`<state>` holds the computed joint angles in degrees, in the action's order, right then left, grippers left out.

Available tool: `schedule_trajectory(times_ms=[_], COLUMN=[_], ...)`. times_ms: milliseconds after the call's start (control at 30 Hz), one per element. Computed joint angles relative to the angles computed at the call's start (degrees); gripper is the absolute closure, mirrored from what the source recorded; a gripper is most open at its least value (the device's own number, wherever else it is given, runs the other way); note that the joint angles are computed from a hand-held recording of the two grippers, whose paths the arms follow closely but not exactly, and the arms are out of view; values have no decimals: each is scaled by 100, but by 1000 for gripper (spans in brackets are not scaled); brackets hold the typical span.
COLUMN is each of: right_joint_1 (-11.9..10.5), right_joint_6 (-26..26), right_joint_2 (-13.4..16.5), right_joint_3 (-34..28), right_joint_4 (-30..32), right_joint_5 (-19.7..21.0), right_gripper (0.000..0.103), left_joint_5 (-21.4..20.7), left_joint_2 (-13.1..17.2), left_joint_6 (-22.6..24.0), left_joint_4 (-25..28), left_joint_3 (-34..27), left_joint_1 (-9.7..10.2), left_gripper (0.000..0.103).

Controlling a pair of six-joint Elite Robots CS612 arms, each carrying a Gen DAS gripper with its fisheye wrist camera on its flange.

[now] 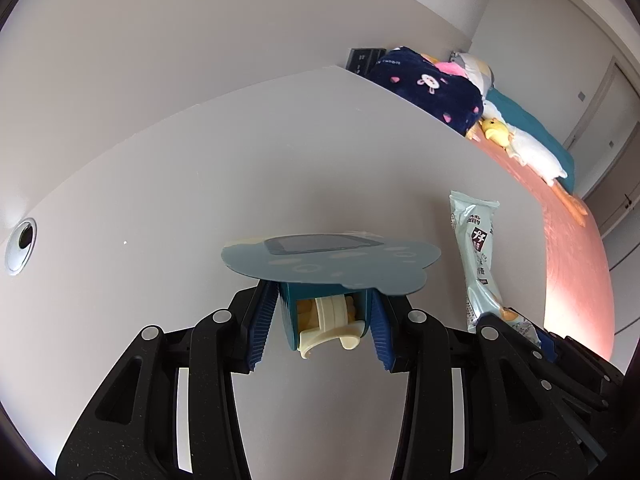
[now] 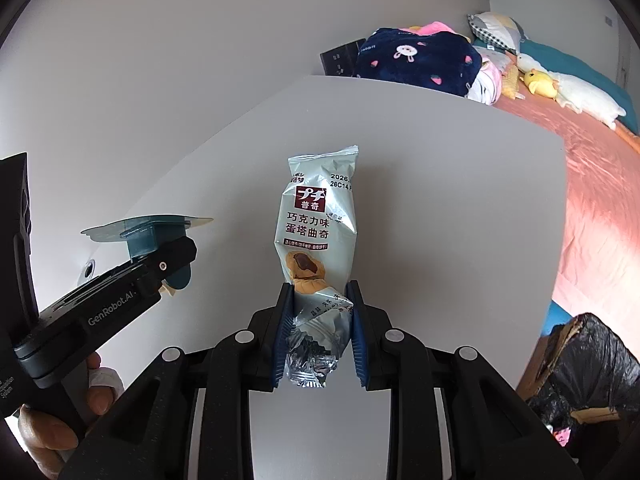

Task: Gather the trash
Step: 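Lift the teal toy and snack wrapper and carry both toward the black bin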

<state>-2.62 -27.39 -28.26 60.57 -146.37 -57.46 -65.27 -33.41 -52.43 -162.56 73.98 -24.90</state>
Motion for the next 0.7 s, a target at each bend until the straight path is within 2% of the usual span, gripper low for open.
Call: schedule_trajectory(times_ms=[700], right_joint_1=[-396], right_joint_6=[116], right_joint_2=[-603], right_joint_3=[1181], right_joint_4=[-779], right_joint_5=[180], right_gripper=[75], left_joint_5=[-50], left_joint_2=[-251], left_joint_6=[199], left_joint_4=[-364], left_joint_3=[443], left_joint_1=[-396], left_gripper=[61])
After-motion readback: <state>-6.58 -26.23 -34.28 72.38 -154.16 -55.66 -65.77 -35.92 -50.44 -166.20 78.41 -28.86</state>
